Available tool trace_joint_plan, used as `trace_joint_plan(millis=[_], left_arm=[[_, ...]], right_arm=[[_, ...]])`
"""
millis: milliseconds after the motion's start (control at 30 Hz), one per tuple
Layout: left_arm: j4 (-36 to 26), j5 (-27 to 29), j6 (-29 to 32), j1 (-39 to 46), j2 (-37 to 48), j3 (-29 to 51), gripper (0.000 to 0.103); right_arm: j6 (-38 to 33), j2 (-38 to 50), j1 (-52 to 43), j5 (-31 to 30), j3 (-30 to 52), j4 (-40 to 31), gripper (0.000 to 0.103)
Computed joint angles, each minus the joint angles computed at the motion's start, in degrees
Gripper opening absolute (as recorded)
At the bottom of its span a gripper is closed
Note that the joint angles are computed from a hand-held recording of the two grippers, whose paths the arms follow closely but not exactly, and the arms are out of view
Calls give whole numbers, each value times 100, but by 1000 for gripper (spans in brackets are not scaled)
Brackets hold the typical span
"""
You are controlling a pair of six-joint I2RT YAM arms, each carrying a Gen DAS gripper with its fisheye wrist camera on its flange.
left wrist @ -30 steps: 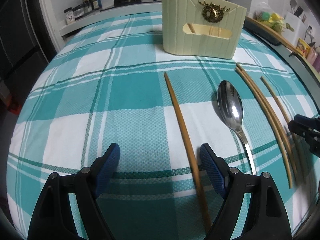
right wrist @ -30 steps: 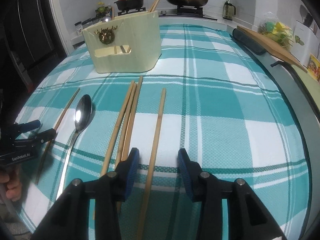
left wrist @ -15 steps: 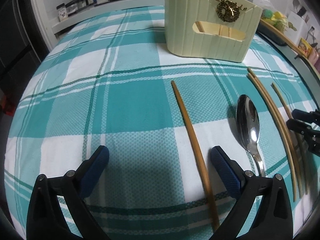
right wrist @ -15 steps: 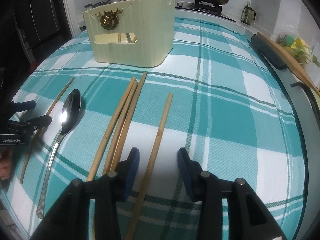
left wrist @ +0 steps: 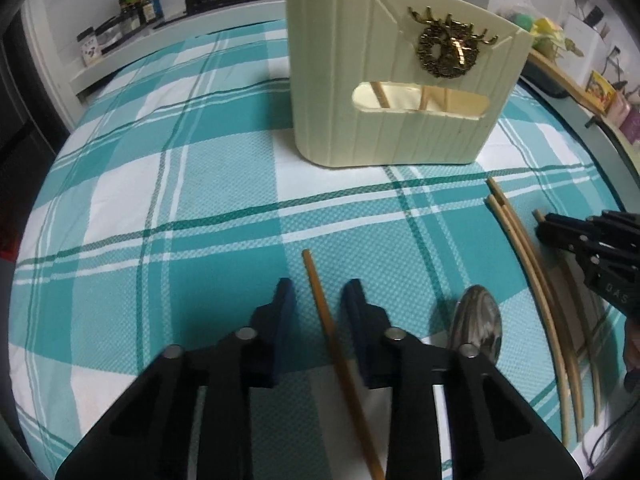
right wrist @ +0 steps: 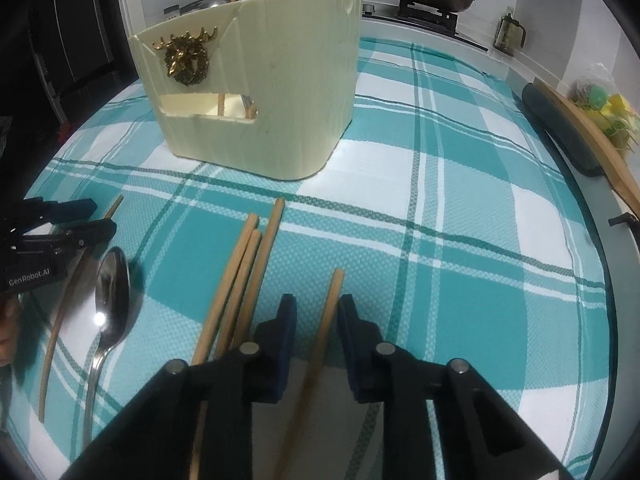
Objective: Organize utensils
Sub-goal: 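Close the left tool on a chopstick while the right tool grasps another chopstick, then lift both chopsticks and carry them over the cream holder with both tools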
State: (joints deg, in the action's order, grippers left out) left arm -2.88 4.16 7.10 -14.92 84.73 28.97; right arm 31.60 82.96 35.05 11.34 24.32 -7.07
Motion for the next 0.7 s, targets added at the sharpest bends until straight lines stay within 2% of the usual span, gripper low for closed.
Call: trace_joint_plan(millis=[33,100,200,300,433,567,700], left_arm=[[35,-102,1,-100,-25,-33,7],[75,-188,6,-159,-95,-93,5],[-249,235,-15,176,-461,-113,3],[-710,593,50,515,-1392,-208,3],[-1710,1192,203,987,-2685,0,3],[-2863,1961,506,1603,-3889,404,3],[-3873,2986,998,2540,-4644,825,3]], right_arm=[[-34,96,-58,-14,80,7,9],[-79,212,-171,-105,162,87,7],[-47,112,-429,-412,76,317,7],[122,-674,-605,-655,-204,229,7],[269,-2307,-419,-566,-183,-824,7],[466,-3679,58,-157,259,-2115,7],[1018,-4465,1148,834,878,-3228,7]])
